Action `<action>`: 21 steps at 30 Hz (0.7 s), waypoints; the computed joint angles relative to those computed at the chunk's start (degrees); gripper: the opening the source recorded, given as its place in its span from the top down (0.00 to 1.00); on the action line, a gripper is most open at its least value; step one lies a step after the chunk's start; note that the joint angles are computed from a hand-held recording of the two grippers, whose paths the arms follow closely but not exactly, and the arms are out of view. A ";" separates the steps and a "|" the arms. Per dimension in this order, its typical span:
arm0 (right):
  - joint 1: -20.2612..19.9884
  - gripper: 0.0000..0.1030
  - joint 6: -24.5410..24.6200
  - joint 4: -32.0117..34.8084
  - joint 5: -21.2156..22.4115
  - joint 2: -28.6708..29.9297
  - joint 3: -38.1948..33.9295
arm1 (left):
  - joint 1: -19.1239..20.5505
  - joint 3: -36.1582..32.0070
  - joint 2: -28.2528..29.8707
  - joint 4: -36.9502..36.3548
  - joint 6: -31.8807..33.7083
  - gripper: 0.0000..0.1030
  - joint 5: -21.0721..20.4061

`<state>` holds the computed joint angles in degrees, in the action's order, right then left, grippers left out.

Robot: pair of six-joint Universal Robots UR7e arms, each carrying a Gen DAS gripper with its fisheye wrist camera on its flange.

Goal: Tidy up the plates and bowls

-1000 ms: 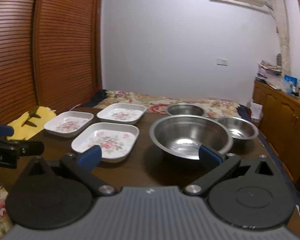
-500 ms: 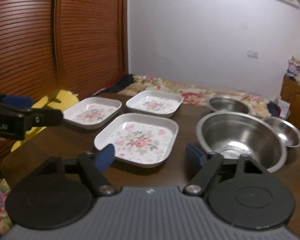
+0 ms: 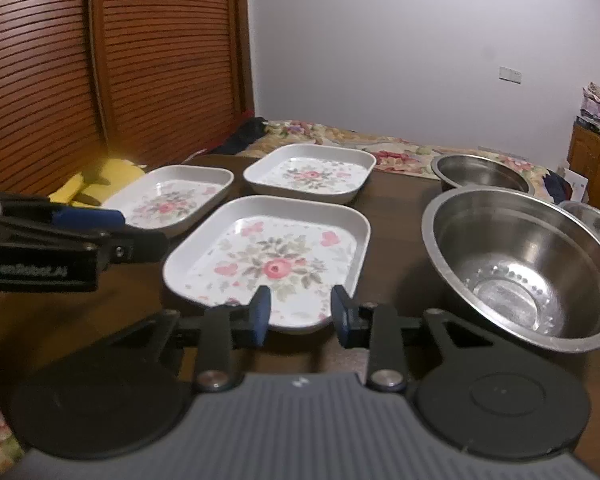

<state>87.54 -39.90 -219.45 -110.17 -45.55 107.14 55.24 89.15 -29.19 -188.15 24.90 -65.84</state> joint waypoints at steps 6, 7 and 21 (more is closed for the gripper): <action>-0.30 0.69 -0.34 -2.00 -1.35 1.10 -1.20 | 1.54 -3.61 1.72 2.94 -0.68 0.57 -2.16; -0.32 0.69 -0.24 -2.11 -1.60 1.19 -1.34 | 1.70 -3.97 1.78 3.48 -1.04 0.59 -2.65; -0.77 0.74 3.25 1.07 -3.59 2.07 -4.22 | 2.30 -7.79 4.01 6.21 -1.09 0.74 -2.72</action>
<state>86.77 -36.66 -218.38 -113.76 -43.48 102.93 57.54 81.35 -25.18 -181.94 23.81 -68.56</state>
